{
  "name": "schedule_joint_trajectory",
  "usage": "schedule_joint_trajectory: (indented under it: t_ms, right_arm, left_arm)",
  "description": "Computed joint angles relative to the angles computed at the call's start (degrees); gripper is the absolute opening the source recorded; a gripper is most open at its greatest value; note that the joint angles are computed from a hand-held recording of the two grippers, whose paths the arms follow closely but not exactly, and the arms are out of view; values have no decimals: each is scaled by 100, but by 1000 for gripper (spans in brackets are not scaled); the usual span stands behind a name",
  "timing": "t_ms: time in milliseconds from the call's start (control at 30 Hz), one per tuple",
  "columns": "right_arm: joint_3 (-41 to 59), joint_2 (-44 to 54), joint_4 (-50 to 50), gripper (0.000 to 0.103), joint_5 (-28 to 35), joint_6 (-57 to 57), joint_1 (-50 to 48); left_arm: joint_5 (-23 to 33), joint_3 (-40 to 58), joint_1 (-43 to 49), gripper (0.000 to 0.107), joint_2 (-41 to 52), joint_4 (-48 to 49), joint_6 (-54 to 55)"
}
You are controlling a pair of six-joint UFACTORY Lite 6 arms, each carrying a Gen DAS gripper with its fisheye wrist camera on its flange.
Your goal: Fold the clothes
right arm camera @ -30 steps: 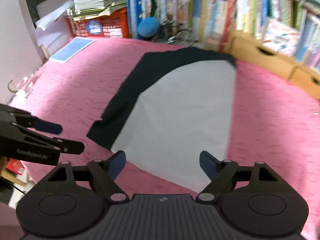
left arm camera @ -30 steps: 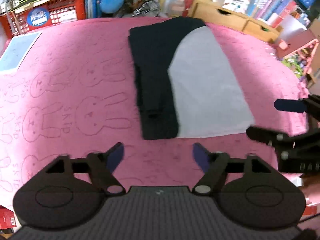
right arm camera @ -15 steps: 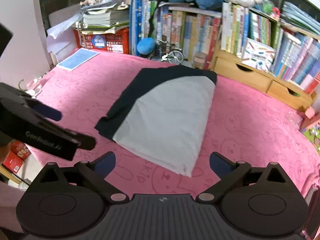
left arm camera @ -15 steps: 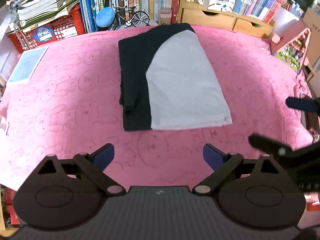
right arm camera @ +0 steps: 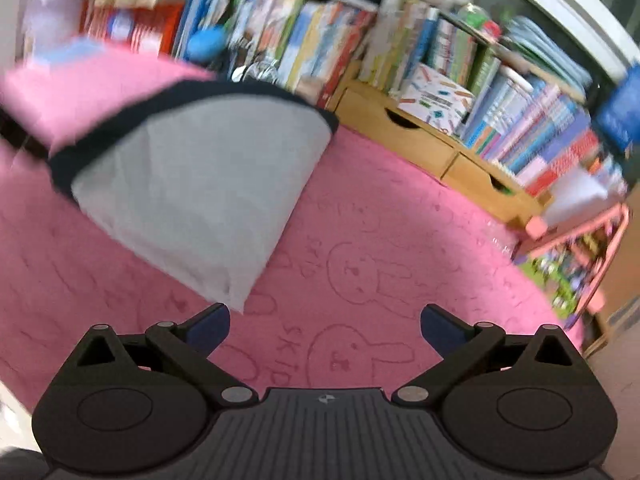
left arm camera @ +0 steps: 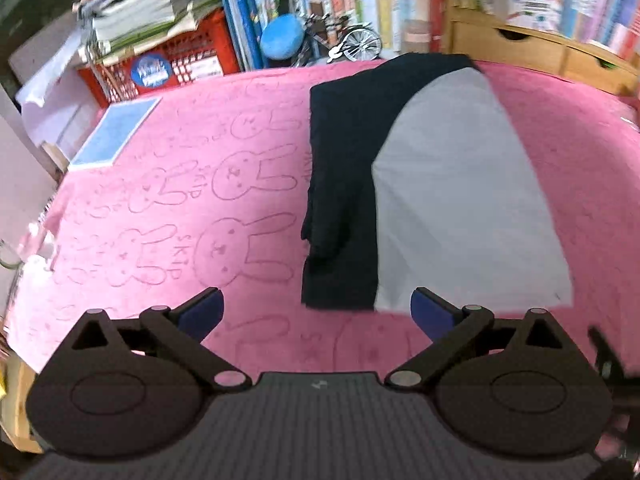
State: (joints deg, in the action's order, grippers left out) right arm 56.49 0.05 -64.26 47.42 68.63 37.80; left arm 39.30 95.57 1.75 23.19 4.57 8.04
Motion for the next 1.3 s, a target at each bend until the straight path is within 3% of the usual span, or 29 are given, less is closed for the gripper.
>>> schedule_joint_trajectory:
  t_ms: [200, 367, 500, 600, 733, 867, 1000, 1167, 1300]
  right_arm:
    - [239, 1148, -1716, 103, -192, 1042, 393]
    - [913, 2473, -2749, 103, 343, 1413, 580]
    - [429, 2239, -2973, 103, 660, 1769, 379]
    - [-299, 1550, -2846, 103, 455, 1941, 101]
    - [-610, 1326, -3205, 103, 687, 2054, 432]
    - [-263, 1660, -4024, 103, 412, 2267, 703]
    - [530, 2344, -3617, 103, 435, 1684, 252]
    - [-356, 1019, -2842, 102, -578, 1670, -607]
    - [-377, 1242, -3108, 103, 318, 1761, 10]
  left_arm:
    - [-433, 210, -148, 98, 937, 1305, -1038]
    - [-451, 334, 182, 101, 1146, 464, -331]
    - [-171, 796, 380, 103, 1469, -132, 191]
    - [-103, 913, 453, 103, 1558, -392, 487]
    - [136, 1194, 576, 103, 1734, -778, 835]
    - [344, 1507, 626, 103, 1930, -971, 1143]
    - [442, 1658, 687, 103, 2036, -1203, 1538]
    - [493, 1654, 818, 103, 2085, -1632, 1885]
    - [540, 1721, 863, 103, 2125, -1735, 1978]
